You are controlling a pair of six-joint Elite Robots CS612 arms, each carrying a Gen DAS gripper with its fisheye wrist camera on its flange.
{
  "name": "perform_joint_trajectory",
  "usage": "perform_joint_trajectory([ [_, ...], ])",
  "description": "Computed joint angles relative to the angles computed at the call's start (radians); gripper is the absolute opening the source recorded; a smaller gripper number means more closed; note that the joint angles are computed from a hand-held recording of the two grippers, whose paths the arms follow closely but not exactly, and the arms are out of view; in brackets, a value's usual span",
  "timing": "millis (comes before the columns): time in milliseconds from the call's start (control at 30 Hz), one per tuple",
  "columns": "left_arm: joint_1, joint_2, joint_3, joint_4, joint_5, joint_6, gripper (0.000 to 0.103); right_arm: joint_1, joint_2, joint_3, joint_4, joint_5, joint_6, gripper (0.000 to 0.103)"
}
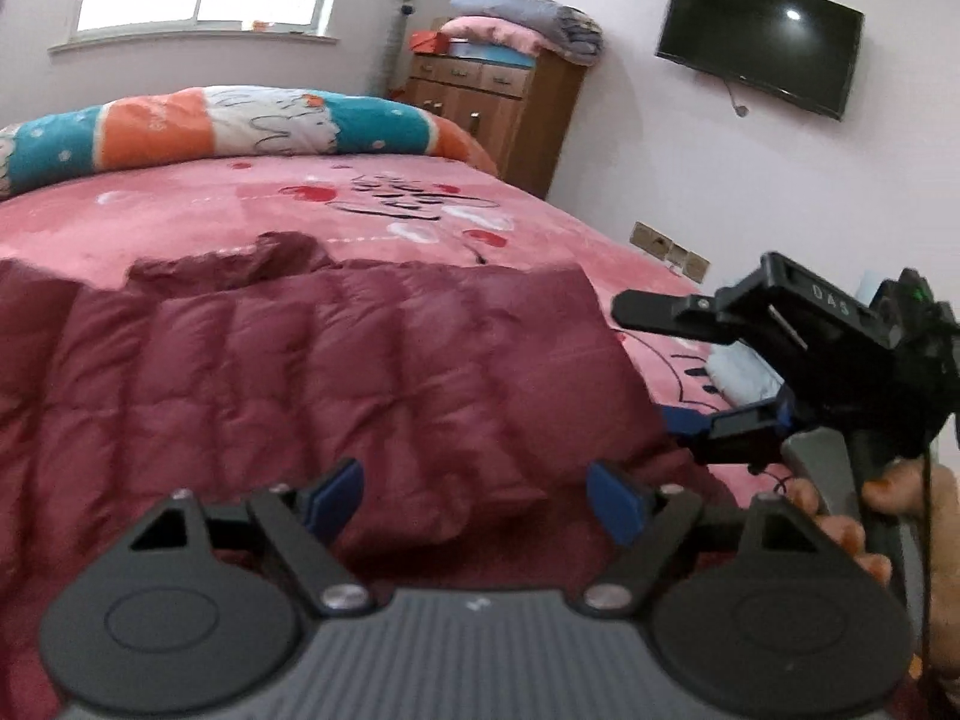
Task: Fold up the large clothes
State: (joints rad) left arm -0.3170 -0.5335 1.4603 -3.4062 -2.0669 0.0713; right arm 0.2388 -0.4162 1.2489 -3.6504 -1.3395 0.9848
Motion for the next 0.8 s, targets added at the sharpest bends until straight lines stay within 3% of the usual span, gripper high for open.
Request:
perform_joint_trajectory([
  [167,0.021,-0.037,0.065,-0.007,0.044,0.01,0.086,-0.002,0.0,0.0,0.006,0.024,-0.013,0.103],
  [267,0.037,-0.049,0.09,0.01,0.091,0.014,0.087,0.0,-0.004,-0.004,0.079,0.051,-0.037,0.103],
  [300,0.041,-0.052,0.095,0.019,0.114,0.01,0.087,0.004,-0.009,-0.005,0.117,0.041,-0.053,0.103],
  [400,0.057,-0.045,0.083,0.046,0.164,-0.03,0.087,0.023,-0.038,0.016,0.207,-0.086,-0.119,0.103],
  [567,0.078,-0.006,0.015,0.089,0.193,-0.08,0.087,0.025,-0.054,0.032,0.258,-0.074,-0.148,0.103],
  [600,0.08,0.0,0.006,0.09,0.206,-0.091,0.087,0.022,-0.051,0.031,0.263,-0.047,-0.144,0.102],
  [667,0.085,0.016,-0.019,0.095,0.218,-0.108,0.087,0.022,-0.043,0.022,0.245,-0.014,-0.144,0.087],
  [733,0.091,0.028,-0.037,0.097,0.213,-0.114,0.087,0.024,-0.038,0.014,0.236,-0.004,-0.159,0.084],
  [800,0.089,0.035,-0.049,0.105,0.23,-0.122,0.087,0.027,-0.034,0.004,0.252,-0.005,-0.171,0.074],
])
